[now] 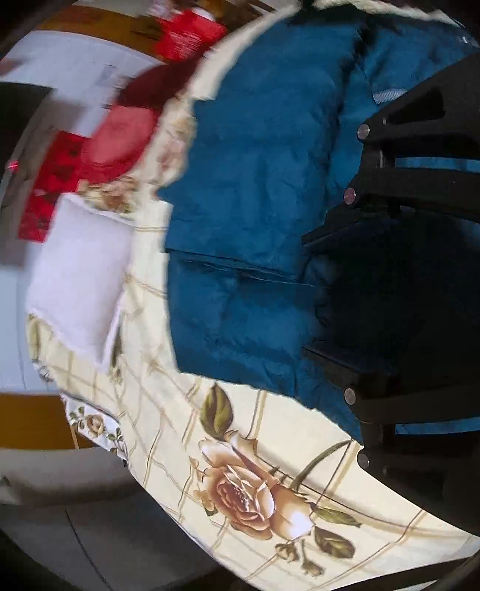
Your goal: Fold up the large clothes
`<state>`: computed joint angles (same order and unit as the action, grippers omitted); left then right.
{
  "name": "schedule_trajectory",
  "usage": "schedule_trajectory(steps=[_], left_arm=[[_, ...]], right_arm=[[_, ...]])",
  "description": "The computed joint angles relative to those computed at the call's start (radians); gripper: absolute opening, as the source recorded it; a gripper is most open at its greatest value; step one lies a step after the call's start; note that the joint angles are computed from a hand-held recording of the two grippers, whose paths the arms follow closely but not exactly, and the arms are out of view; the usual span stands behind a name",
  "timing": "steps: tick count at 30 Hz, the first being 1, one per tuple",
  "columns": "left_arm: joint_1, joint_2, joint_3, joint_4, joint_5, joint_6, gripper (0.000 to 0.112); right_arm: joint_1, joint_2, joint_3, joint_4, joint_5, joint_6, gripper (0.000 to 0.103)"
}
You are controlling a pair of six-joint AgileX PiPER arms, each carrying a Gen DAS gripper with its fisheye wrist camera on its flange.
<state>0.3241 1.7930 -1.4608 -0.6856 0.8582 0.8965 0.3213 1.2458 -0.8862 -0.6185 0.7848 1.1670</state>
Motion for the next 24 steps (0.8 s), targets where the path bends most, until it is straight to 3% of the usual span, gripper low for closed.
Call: schedule_trajectory(steps=[3, 6, 10, 16, 20, 24], left_arm=[[0.013, -0.004, -0.032, -0.035, 0.020, -0.011, 0.079], [0.005, 0.015, -0.080, -0.026, 0.048, -0.063, 0.079], [-0.028, 0.056, -0.134, 0.003, 0.086, -0.136, 0.079], [-0.079, 0.072, -0.134, 0.070, 0.036, -0.214, 0.079], [-0.084, 0.015, -0.059, 0.013, -0.016, -0.160, 0.079], [-0.130, -0.002, -0.044, 0.039, -0.055, -0.155, 0.079]], right_arm=[[0.062, -0.111, 0.071, 0.034, 0.023, -0.058, 0.074], [0.159, -0.112, 0.139, -0.035, 0.133, 0.006, 0.076], [0.115, -0.140, 0.222, -0.003, 0.068, 0.027, 0.080], [0.247, -0.258, 0.188, -0.049, 0.173, 0.119, 0.080], [0.292, -0.215, 0.107, -0.089, 0.185, 0.127, 0.080], [0.233, -0.082, 0.009, -0.085, 0.104, 0.083, 0.080]])
